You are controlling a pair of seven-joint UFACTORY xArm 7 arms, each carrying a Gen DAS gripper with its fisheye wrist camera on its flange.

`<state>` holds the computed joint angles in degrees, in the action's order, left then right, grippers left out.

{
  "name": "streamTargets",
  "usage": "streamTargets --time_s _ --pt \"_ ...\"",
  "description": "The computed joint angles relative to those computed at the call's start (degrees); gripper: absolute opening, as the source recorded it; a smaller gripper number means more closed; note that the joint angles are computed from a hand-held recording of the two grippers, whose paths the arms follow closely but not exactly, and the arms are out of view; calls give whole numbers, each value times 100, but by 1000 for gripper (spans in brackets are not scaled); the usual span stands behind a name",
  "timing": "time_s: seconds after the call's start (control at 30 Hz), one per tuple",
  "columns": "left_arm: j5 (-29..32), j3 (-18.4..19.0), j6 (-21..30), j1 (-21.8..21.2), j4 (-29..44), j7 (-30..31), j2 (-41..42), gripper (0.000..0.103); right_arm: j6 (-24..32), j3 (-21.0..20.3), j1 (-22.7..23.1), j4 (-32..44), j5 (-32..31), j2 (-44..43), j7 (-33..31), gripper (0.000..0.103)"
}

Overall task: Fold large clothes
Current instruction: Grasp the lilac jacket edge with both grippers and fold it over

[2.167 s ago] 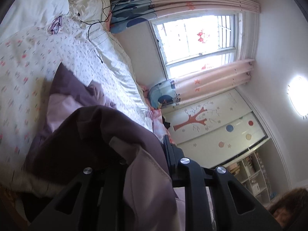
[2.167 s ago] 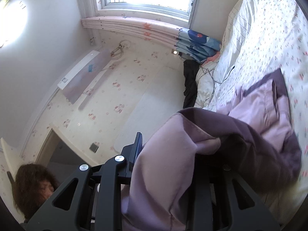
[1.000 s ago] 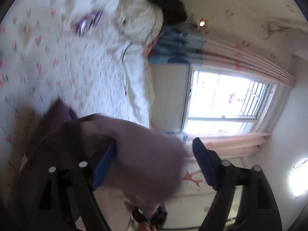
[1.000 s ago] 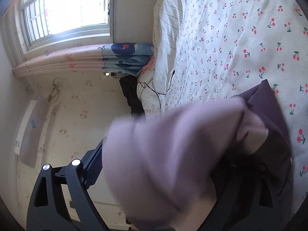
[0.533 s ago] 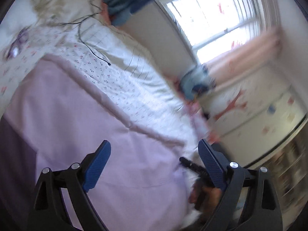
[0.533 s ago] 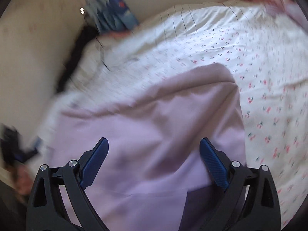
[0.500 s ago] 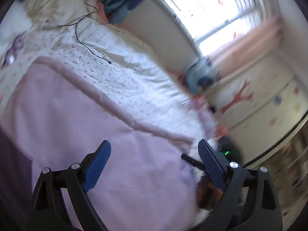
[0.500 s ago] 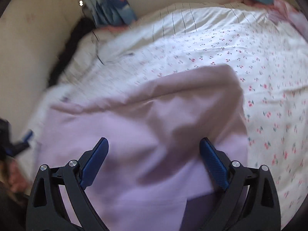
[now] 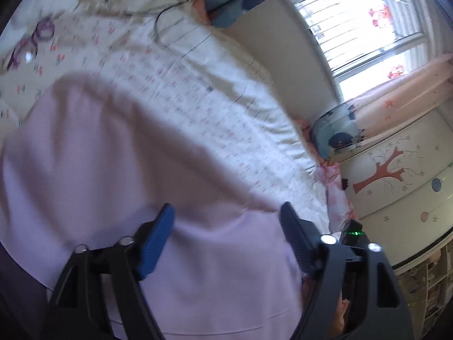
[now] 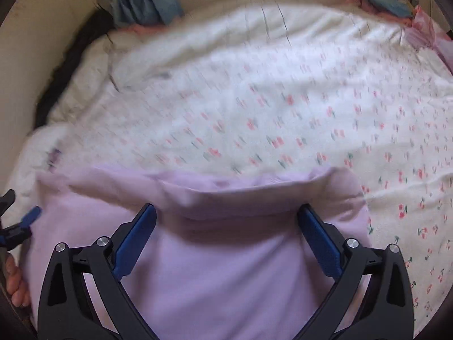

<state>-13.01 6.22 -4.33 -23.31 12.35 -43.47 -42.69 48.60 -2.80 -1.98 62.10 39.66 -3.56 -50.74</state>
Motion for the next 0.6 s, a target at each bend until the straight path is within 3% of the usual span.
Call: streamTargets --time_s 0.07,0.1,0.17,0.2,0.27,0.37,0.5,0.6 --pt "76 -790 -46 592 304 -258 248 94 285 16 91 -26 349 -281 -321 97" --pt "154 -978 -82 754 432 -295 409 94 428 71 191 -8 338 -330 -373 97" --pt "276 -1281 -126 1006 550 -384 691 94 93 3 768 -152 -68 -330 -322 97" --pt "352 -1484 -145 1204 570 -428 872 94 -263 246 791 -254 -469 -238 -173 97" --pt "467 -1541 -618 1302 399 -445 1269 94 -581 860 499 -280 -1091 323 93 97" --pt "589 -1560 -848 1412 413 -373 1647 94 -232 608 662 281 -808 947 367 97" --pt "533 -2068 -709 1814 425 -409 1606 94 -11 636 523 375 -793 972 391 96" --pt "289 -3029 -73 2547 226 -1015 614 94 84 535 401 100 -624 373 245 96"
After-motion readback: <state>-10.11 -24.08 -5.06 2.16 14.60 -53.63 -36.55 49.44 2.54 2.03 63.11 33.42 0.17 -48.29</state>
